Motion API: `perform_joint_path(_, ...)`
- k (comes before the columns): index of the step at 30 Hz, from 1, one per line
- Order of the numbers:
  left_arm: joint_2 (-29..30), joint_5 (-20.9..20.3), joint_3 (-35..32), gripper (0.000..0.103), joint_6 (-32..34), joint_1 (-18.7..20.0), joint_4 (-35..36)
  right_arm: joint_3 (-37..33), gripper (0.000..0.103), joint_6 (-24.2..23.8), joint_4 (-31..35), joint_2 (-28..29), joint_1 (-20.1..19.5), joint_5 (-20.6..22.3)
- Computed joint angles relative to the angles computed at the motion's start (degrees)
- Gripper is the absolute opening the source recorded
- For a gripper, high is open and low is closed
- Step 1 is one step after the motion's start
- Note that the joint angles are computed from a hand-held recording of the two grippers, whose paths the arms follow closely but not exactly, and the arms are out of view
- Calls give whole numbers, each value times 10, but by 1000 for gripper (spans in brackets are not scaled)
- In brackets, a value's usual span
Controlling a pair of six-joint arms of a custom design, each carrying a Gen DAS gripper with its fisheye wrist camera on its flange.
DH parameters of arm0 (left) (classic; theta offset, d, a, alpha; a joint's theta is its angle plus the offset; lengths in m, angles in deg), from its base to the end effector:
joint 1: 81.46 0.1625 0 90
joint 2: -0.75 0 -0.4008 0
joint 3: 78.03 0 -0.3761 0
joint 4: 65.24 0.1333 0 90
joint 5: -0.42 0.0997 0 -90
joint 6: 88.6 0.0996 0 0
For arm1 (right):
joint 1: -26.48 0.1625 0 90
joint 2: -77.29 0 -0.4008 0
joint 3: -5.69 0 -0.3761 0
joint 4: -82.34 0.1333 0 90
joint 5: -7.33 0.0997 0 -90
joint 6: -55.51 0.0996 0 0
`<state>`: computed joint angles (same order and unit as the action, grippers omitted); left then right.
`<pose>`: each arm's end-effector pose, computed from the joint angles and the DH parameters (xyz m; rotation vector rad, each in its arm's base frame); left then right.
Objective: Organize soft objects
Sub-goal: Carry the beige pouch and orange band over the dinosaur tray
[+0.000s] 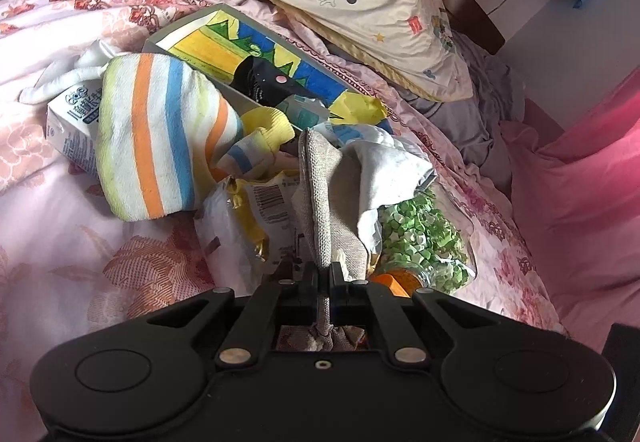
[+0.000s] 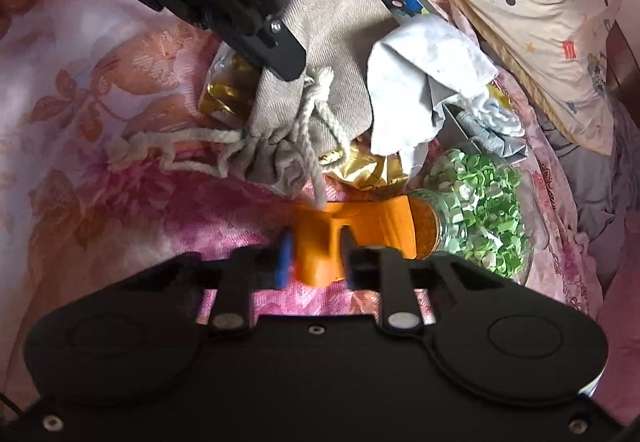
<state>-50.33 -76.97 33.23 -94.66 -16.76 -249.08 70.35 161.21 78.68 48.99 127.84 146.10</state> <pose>-0.1058 -0.5867 0.1224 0.3951 2.9201 -0.9456 0.1867 -0.6328 0.0102 0.9478 -1.7155 0.4363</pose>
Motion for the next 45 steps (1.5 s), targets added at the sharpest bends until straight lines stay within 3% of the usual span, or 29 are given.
perform_joint_path(6, -12, 18, 14, 3, 3, -12, -26, 52, 6, -25, -86, -29, 5, -14)
perform_joint_path(16, -38, 54, 49, 3, 52, -43, -56, 173, 4, -89, -255, -92, 6, -91)
perform_joint_path(20, -53, 57, 61, 3, 62, -51, -54, 196, 4, -90, -280, -105, 1, -110)
perform_joint_path(23, -75, 35, 65, 3, 36, -48, -15, 210, 4, -94, -302, -112, 1, -125)
perform_joint_path(25, -86, 41, 65, 3, 20, -50, 11, 218, 4, -93, -312, -116, 0, -143)
perform_joint_path(31, -122, 63, 68, 3, -6, -60, 50, 260, 4, -75, -347, -146, -7, -218)
perform_joint_path(37, -151, 55, 54, 3, -31, -68, 77, 300, 4, -66, -383, -168, -19, -298)
perform_joint_path(43, -141, 93, 13, 3, 8, -92, 76, 311, 4, -60, -398, -177, -29, -349)
perform_joint_path(45, -127, 101, -9, 3, 17, -97, 71, 290, 4, -47, -374, -174, -26, -349)
